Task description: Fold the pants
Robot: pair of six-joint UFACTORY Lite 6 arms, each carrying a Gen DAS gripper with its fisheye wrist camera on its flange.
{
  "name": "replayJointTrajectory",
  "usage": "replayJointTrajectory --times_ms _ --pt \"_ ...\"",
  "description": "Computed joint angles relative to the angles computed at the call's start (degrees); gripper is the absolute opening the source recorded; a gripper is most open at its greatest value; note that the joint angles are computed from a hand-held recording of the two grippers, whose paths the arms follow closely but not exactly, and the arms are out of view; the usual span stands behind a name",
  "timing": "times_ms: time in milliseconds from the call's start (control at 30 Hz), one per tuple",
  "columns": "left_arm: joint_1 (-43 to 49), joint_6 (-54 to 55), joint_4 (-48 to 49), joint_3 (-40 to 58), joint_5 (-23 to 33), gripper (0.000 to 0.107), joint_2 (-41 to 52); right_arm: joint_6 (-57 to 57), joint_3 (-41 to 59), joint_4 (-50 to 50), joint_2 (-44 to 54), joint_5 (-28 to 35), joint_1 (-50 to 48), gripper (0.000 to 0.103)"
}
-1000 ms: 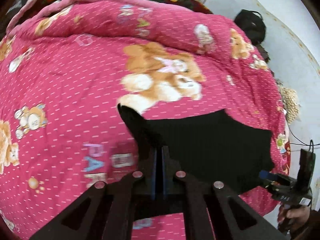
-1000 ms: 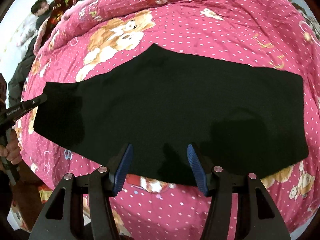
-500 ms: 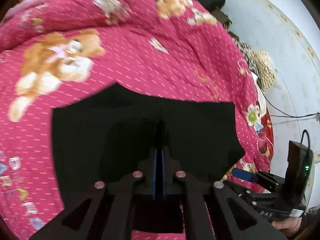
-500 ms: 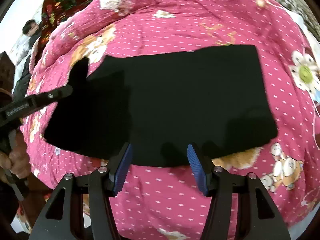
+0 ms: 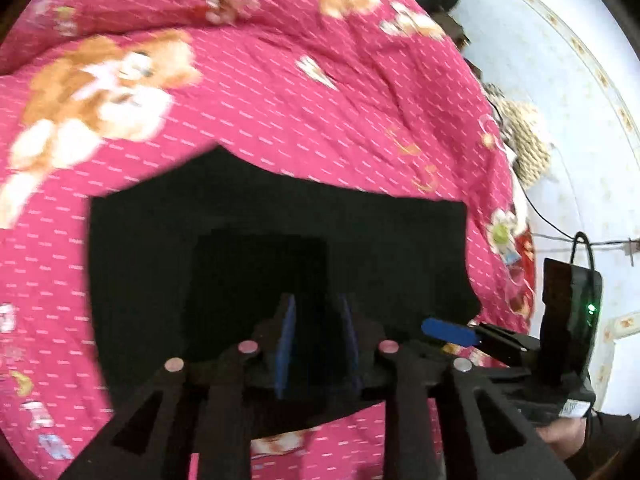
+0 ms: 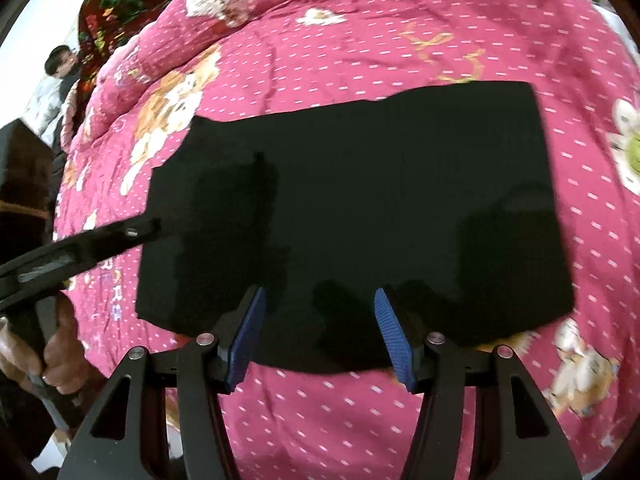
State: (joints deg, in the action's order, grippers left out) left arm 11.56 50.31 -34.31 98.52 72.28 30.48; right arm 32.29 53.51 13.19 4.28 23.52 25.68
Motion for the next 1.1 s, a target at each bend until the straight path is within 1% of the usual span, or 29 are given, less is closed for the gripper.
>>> replayJointTrajectory --times_ms 133,200,267,333,467,500,533,600,633,733,833,900,933,967,1000,1033,1100 --pt "4.95 -0.49 4.1 7.41 -1.36 0.026 5.13 -12.65 5.96 11.08 8.23 -1.48 -0.87 0.057" --pt "7.52 -1.21 6.19 11.41 -1.5 0.026 8.84 -19.09 10.15 16.64 13.29 -1.43 -1.33 0.061" --pt "9.75 -2.3 7.84 15.41 -1.05 0.026 12.62 -24.64 13.14 21.68 17.01 -1.32 -1.89 0.062" --pt "11.67 -2.95 8.76 18.61 -0.67 0.026 15.91 -25.85 15.38 22.15 19.59 -1.19 -2.44 0.063" --pt "13.7 -3.25 9.76 20.75 -0.27 0.026 18.89 -29.02 17.13 25.32 21.78 -1.7 -3.65 0.064" --pt "13.9 -3.32 9.87 20.89 -0.19 0.026 19.28 -30.99 17.36 27.55 22.11 -1.59 -3.81 0.066" --pt "14.05 -3.24 9.86 20.71 -0.16 0.026 19.38 -33.16 17.67 29.7 22.33 -1.41 -3.94 0.066" --pt "13.97 -3.15 9.8 20.24 0.06 0.026 19.4 -41.31 17.93 37.73 22.72 -0.37 -4.2 0.066" --pt "14.02 -2.88 9.67 20.0 0.16 0.026 19.34 -43.01 18.71 39.38 23.32 0.33 -4.02 0.066" --pt "13.6 -2.61 9.46 18.72 0.18 0.026 18.33 -39.65 20.95 36.07 25.42 -0.1 -3.16 0.066" --pt "13.74 -2.45 9.35 18.78 0.42 0.026 18.16 -39.15 20.32 38.33 25.28 -2.7 -3.44 0.066" --pt "13.59 -2.86 9.45 18.73 0.21 0.026 18.19 -39.06 21.8 38.33 26.59 -1.34 -3.57 0.066" --pt "13.58 -3.04 9.6 18.7 0.15 0.026 18.21 -39.02 22.96 37.98 27.32 -0.25 -3.59 0.06" --pt "13.5 -3.21 9.69 18.71 0.11 0.026 18.22 -39.99 24.11 38.7 28.08 1.4 -3.84 0.051" --pt "13.51 -3.23 9.67 18.53 0.06 0.026 18.05 -39.96 25.28 38.42 28.77 3.25 -4.05 0.022" --pt "13.51 -3.15 9.59 18.27 0.01 0.026 17.78 -39.22 25.59 37.37 28.88 3.64 -4.09 0.006" --pt "13.65 -2.84 9.22 17.83 0.13 0.026 17.17 -39.0 25.05 37.09 27.73 4.05 -4.68 0.004"
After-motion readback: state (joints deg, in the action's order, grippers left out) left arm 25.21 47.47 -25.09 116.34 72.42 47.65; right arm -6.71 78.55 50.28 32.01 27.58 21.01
